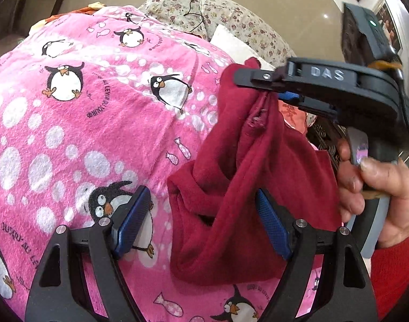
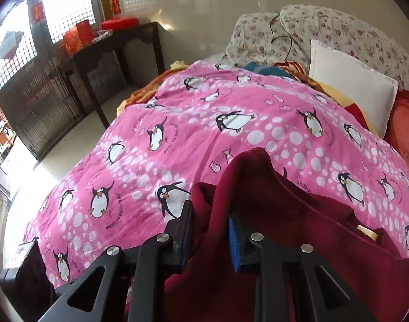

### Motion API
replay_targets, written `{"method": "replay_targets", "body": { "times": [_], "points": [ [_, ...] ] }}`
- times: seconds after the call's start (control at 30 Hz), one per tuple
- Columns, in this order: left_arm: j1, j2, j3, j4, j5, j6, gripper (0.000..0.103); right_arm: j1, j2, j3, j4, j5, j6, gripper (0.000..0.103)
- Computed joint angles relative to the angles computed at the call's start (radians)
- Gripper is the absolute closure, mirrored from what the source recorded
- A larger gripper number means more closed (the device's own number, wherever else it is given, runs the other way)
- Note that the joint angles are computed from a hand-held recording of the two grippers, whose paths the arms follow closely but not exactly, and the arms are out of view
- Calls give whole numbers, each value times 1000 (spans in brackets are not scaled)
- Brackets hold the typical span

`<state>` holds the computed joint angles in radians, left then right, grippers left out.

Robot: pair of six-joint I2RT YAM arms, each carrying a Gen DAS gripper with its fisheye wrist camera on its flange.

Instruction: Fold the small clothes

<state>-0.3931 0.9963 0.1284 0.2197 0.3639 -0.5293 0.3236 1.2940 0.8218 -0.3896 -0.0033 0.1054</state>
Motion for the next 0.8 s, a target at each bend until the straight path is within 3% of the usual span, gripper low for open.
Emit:
{"method": "replay_targets", "body": {
  "times": [0.17,0.23,0.3,0.33,0.4,0.43,0.5,0.7,0.8],
  "points": [
    [-49,39,12,45,-15,-10,11,-31,-33,-34,25,-47,7,81],
    [-82,38,26,25,-52,-3,11,-39,-41,-38,25,-60,10,81],
    [-82,38,22,38,-25,3,11,-43,-51,-42,23,-62,11,81],
    [-78,48,17,59,2,3,14,-45,-56,-44,23,-64,11,81],
    [-56,90,24,76,72,23,39,-47,-71,-52,22,-63,10,82],
    [-58,118,37,70,77,33,45,-47,-81,-58,24,-60,9,82],
    [-53,137,33,94,101,43,65,-53,-105,-71,25,-62,8,83],
    [-82,25,-4,103,103,48,75,-107,-219,-100,-14,-98,-10,84],
    [-146,-36,14,59,52,30,76,-152,-294,-109,-57,-136,-28,84]
  ]
}}
